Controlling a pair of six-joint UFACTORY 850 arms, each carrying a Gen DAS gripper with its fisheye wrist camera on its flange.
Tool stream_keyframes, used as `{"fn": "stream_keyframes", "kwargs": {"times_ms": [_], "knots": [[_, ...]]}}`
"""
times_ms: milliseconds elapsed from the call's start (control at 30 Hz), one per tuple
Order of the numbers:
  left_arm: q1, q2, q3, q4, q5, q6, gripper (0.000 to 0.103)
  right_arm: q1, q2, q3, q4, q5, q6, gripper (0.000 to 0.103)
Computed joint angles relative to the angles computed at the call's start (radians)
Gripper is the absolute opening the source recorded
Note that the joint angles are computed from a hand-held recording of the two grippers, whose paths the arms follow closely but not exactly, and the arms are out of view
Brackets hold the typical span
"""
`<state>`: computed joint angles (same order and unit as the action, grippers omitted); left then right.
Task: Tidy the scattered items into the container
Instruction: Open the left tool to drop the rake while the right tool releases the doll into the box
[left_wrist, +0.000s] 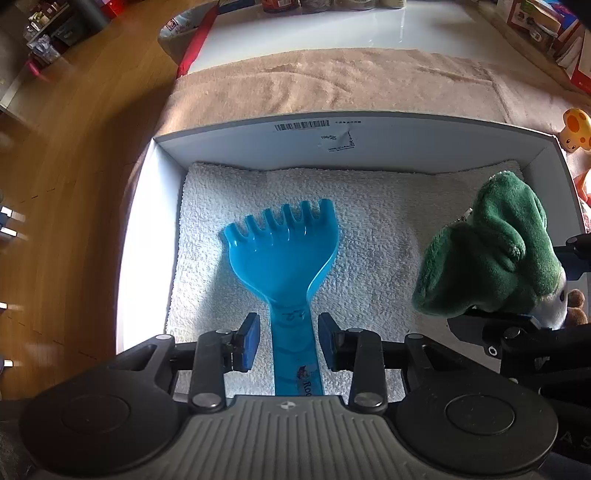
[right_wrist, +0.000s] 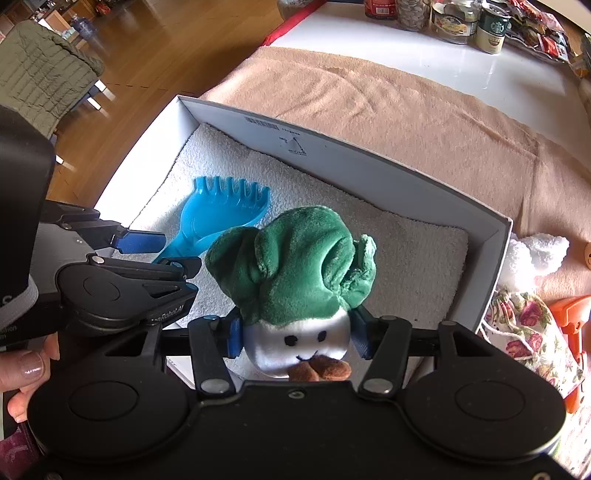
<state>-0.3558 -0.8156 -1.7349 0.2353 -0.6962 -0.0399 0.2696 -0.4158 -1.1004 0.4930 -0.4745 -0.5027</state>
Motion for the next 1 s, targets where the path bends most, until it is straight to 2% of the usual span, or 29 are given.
{"fn": "stream_keyframes", "kwargs": {"times_ms": [167, 333, 600, 700, 1000], "knots": [[-0.001, 0.015, 0.015, 0.012, 0.012, -0.011, 0.046, -0.007, 0.002, 0.002, 0.004, -0.011, -0.007, 0.057], [0.005, 0.027, 0.021, 0.000, 0.010, -0.011, 0.047, -0.014, 0.017, 0.015, 0.018, 0.008, -0.019, 0.069], [-0.008, 0.094, 0.088, 0.049, 0.045, -0.035, 0.050, -0.022, 0.066, 0.043, 0.042, 0.010, -0.066, 0.069], [-0.009, 0.128, 0.120, 0.035, 0.066, -0.031, 0.054, -0.026, 0.092, 0.063, 0.047, 0.017, -0.084, 0.069], [-0.039, 0.239, 0.230, 0.021, 0.123, -0.041, 0.055, -0.052, 0.184, 0.132, 0.065, 0.026, -0.132, 0.069]]}}
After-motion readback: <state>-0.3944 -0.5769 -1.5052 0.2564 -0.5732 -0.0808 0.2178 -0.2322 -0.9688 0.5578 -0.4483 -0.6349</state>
